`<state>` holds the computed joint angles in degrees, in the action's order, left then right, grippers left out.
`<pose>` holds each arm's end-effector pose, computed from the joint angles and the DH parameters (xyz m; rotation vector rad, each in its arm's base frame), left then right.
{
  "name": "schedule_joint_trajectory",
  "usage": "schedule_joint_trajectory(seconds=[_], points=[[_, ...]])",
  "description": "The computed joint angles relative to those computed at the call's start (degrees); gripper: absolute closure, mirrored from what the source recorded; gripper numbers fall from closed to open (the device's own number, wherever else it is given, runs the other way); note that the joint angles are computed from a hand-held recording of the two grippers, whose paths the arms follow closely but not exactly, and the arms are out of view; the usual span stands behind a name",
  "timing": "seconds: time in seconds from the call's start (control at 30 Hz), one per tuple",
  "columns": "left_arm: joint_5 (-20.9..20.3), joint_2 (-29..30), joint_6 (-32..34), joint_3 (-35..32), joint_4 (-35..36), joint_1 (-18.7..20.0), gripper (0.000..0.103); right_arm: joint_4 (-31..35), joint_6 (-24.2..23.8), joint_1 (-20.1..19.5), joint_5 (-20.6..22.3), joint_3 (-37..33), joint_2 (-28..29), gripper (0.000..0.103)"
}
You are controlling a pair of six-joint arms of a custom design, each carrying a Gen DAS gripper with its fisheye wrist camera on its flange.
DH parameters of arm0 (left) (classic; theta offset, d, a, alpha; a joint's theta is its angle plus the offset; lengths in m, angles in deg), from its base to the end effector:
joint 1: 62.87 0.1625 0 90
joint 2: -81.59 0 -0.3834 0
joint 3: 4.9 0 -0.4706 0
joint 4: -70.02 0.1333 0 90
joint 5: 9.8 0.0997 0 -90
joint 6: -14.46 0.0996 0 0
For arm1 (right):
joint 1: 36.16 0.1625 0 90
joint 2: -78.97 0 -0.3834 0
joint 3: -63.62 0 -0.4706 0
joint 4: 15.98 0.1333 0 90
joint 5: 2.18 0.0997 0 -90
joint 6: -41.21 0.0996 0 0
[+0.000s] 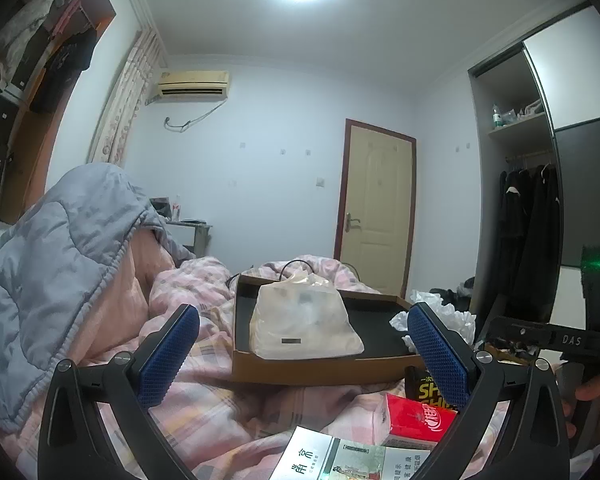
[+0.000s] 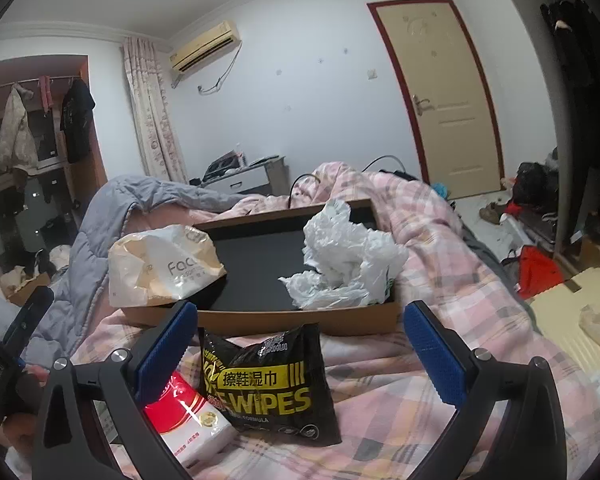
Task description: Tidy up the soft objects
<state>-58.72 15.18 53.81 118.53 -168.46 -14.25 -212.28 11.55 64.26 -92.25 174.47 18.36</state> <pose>-0.1696 -0.4931 0.2207 0.6371 1.8150 -1.8535 0.2445 -0.5930 0.1619 0.9044 -2.4820 1.3863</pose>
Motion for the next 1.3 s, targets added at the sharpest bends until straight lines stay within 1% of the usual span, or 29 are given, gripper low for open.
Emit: schedule_joint_trajectory(seconds=[0.2, 0.47, 0.67, 0.77, 0.8, 0.83, 0.87, 0.9, 0.93, 1.0, 1.07, 1.2, 1.27, 1.3], points=[[0.27, 0.02, -0.63, -0.41, 1.57, 0.36, 0.000, -6.36, -1.41, -0.55, 1.48, 1.94, -0.12, 0.000], [0.25, -0.01, -1.52, -0.58, 2.73, 0.61, 0.000, -8.66, -2.99, -0.26, 1.20, 1.61, 1.21, 0.001], [0.18, -0.12, -1.02, -0.54, 2.56, 0.58, 0.000, -10.05, -3.75, -0.03, 1.11, 1.60, 1.79, 0.000], [0.00, -1.22, 0.54, 0.27, 2.10, 0.05, 0.000, -10.60, -4.16, 0.10, 1.06, 1.71, 1.89, 0.000], [0.06, -2.19, 0.91, 0.79, 3.08, -0.23, 0.000, -10.75, -4.39, 0.16, 1.01, 1.69, 1.97, 0.001], [0.16, -2.91, 0.81, 1.19, 4.20, -0.45, 0.000, -10.91, -4.61, 0.19, 1.00, 1.71, 2.03, 0.000], [0.37, -4.06, 0.14, 1.67, 6.82, -0.60, 0.000, -11.10, -4.82, 0.24, 0.98, 1.77, 2.06, 0.000], [0.66, -5.77, -1.55, 2.21, 11.34, -0.62, 0.000, -11.25, -4.99, 0.28, 0.96, 1.81, 2.09, 0.000], [1.02, -6.57, -2.81, 2.52, 13.92, -0.74, 0.000, -11.41, -5.09, 0.34, 0.89, 1.84, 2.13, 0.000], [1.60, -9.19, -7.17, 3.01, 23.50, -0.33, 0.000, -11.66, -5.27, 0.42, 0.84, 1.86, 2.22, 0.001], [2.06, -10.13, -10.49, 2.84, 29.91, 0.21, 0.000, -11.55, -5.36, 0.51, 0.62, 1.73, 2.34, 0.001], [2.78, -8.48, -16.72, 1.37, 36.62, 1.83, 0.000, -11.03, -5.17, 0.51, 0.41, 1.63, 2.28, 0.000], [3.67, -7.44, -18.21, 0.28, 40.93, 2.33, 0.000, -11.16, -5.22, 0.51, 0.45, 1.63, 2.32, 0.000], [4.75, -6.88, -18.43, -0.20, 42.21, 2.22, 0.000, -11.19, -5.27, 0.52, 0.45, 1.60, 2.38, 0.001]])
